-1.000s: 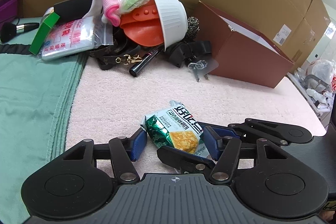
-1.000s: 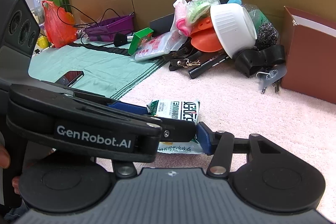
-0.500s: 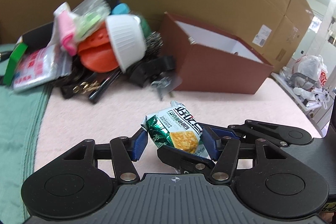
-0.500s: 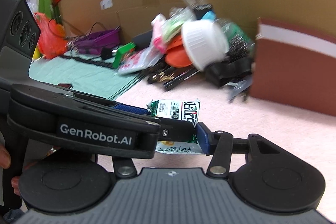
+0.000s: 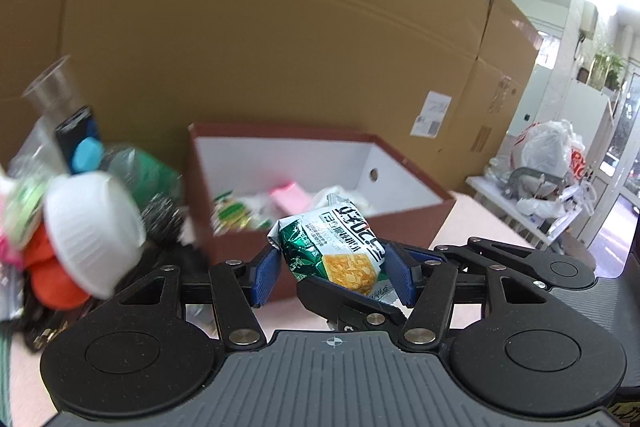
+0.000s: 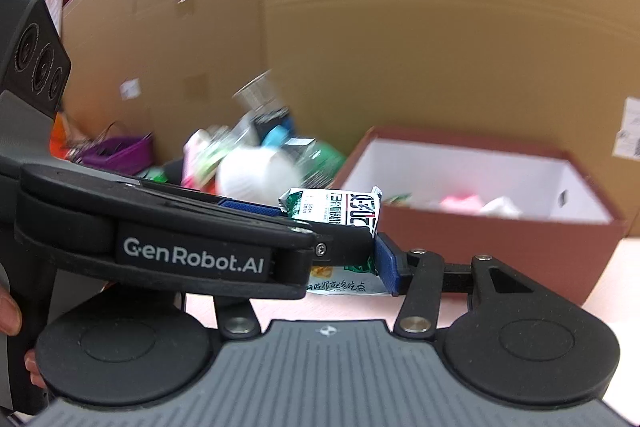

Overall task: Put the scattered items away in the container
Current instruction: 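Carry the cracker packet into the box and open the left gripper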

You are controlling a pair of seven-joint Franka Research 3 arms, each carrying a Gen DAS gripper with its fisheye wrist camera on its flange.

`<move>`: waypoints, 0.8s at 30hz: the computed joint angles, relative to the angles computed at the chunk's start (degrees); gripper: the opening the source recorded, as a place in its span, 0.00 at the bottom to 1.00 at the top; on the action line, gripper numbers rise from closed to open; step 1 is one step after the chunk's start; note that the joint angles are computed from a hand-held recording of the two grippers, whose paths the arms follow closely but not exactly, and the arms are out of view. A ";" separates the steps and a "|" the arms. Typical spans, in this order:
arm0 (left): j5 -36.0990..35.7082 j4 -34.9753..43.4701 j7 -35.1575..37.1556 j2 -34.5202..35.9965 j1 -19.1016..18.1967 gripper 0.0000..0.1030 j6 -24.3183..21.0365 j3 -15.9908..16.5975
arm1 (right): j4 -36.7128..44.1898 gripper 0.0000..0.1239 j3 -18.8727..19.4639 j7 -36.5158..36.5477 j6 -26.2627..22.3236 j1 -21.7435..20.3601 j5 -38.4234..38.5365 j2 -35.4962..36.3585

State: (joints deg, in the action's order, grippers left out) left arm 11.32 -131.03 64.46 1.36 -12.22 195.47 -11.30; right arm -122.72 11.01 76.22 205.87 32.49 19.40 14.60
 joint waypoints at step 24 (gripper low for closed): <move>1.75 59.10 3.92 41.99 2.38 0.70 -25.85 -13.16 | 24.77 0.45 -2.96 -0.60 -17.42 -12.44 -3.36 13.67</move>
State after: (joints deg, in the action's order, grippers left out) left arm 13.07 -71.94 68.39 43.35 -9.84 169.62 -24.46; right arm -97.95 8.05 75.61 188.45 20.05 16.04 28.27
